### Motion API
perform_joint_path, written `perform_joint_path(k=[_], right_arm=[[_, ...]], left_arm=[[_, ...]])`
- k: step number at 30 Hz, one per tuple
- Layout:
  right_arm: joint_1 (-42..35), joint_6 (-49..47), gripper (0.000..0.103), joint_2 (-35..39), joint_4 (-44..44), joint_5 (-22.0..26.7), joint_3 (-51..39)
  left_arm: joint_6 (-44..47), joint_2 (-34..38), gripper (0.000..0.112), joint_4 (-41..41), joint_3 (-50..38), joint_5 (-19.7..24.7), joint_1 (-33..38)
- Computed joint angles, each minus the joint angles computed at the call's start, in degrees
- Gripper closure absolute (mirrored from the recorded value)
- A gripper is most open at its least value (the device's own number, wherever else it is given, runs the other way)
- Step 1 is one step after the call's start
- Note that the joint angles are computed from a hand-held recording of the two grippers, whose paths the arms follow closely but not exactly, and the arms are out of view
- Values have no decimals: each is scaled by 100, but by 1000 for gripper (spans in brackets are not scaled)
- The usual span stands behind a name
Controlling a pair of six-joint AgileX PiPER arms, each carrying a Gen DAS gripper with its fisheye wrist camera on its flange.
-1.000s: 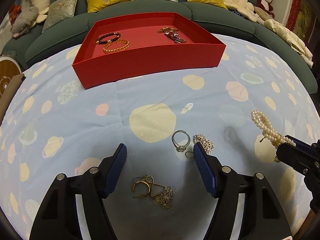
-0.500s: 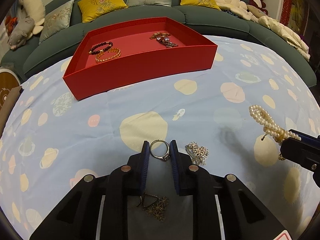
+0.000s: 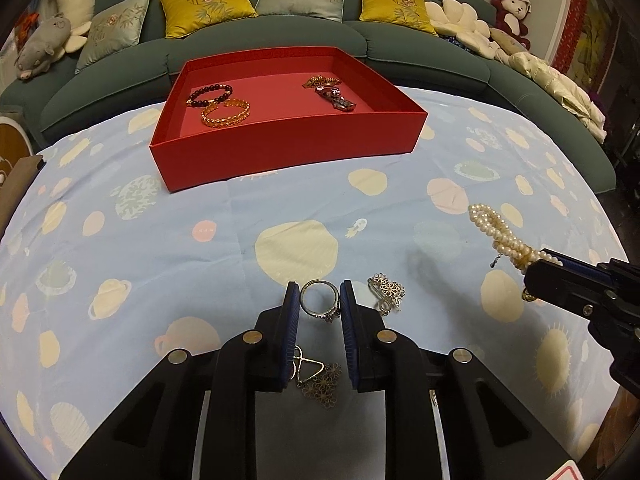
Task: Organize jewelry
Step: 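Carry the ring and pearl necklace in both grippers over the red tray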
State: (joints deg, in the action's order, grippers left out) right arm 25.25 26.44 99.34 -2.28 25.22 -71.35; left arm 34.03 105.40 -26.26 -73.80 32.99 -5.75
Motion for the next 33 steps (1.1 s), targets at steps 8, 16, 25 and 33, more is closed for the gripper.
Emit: perform_joint_path(k=[8,16,25,33], right_arm=[[73,68,90,57,-74,74,-238],[73,168,90,327,-402,479,-1369],[-336,-393,90,1936,177,1584,-4222],[-631,16,90,3590,118,2650,-6457]], left_arm=[[265,-237,94,-440,-198,465,347],[-396,-16,94,63,-1623,1052,410],[-1427,1677,94,554,-4568,1816,450],[-2023,2991,94,1113,-6428,2613,422]])
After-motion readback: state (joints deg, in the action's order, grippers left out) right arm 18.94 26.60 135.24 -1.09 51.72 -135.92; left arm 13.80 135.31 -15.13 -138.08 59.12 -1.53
